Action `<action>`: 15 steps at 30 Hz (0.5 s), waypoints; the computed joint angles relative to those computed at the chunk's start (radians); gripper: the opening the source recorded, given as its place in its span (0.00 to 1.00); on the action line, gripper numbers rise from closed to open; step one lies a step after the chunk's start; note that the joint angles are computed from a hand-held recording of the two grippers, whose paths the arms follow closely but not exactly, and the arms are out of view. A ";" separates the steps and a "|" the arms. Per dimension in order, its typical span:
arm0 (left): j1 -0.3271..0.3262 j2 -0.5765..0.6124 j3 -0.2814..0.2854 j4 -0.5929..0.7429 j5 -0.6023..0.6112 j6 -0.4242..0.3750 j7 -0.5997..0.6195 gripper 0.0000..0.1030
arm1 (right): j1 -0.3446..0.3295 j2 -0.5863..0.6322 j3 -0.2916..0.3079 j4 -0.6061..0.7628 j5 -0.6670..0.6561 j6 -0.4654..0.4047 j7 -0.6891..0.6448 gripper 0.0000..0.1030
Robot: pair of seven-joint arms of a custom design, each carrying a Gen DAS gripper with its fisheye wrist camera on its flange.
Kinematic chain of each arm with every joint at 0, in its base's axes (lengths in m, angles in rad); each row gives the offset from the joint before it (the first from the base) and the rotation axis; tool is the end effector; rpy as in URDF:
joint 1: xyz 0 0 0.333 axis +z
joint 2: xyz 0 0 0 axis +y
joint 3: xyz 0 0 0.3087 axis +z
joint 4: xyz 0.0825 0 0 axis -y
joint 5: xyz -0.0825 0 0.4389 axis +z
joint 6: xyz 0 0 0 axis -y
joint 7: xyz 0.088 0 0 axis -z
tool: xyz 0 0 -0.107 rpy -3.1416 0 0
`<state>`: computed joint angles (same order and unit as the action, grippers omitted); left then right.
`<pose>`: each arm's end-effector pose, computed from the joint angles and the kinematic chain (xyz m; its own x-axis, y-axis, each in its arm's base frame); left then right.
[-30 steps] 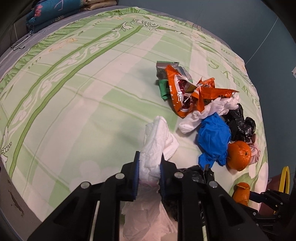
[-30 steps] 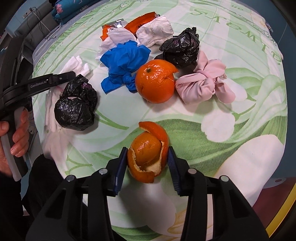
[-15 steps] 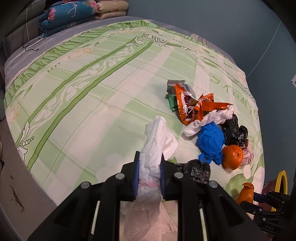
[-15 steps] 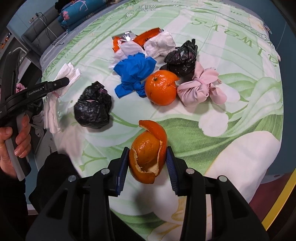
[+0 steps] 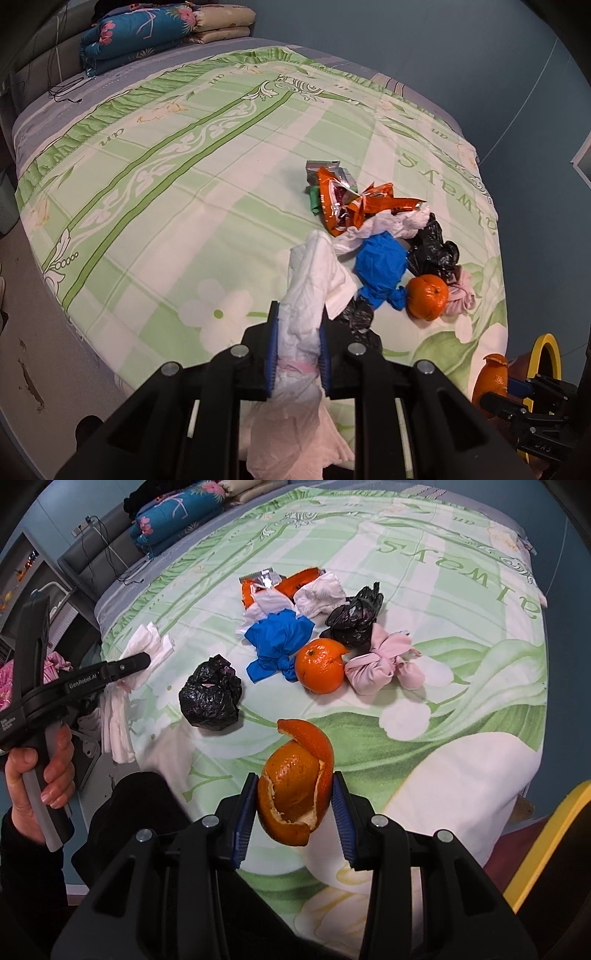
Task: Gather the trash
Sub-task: 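Carry the tissue and orange peel in both tools over the bin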
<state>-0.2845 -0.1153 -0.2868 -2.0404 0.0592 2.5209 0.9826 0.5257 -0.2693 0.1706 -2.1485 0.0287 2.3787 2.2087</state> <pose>0.5188 -0.3405 0.5320 -0.0934 -0.9677 0.2344 -0.8594 -0.0405 -0.5097 0.4332 0.3705 0.5438 0.1024 -0.9577 -0.2690 -0.9195 0.0121 -0.3929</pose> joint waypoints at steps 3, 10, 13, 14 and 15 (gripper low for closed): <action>-0.008 -0.016 -0.003 -0.012 -0.024 0.013 0.004 0.16 | 0.000 -0.035 -0.001 -0.025 0.002 0.008 0.007 0.36; -0.030 -0.021 -0.022 -0.006 -0.044 0.021 0.019 0.16 | -0.006 -0.107 -0.001 -0.065 -0.018 0.002 0.029 0.36; -0.046 -0.013 -0.027 0.007 -0.064 0.027 0.035 0.16 | -0.010 -0.143 -0.003 -0.083 -0.030 -0.004 0.041 0.36; -0.051 -0.011 -0.028 0.011 -0.073 0.030 0.042 0.16 | -0.012 -0.159 -0.003 -0.091 -0.036 -0.007 0.047 0.36; -0.057 -0.008 -0.029 0.016 -0.079 0.031 0.047 0.16 | -0.015 -0.174 -0.003 -0.098 -0.040 -0.011 0.053 0.36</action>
<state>-0.3412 -0.1231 -0.3163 -2.0241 -0.0200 2.5516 1.0296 0.5111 -0.4433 0.1677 -2.2468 -0.0118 2.3677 2.2615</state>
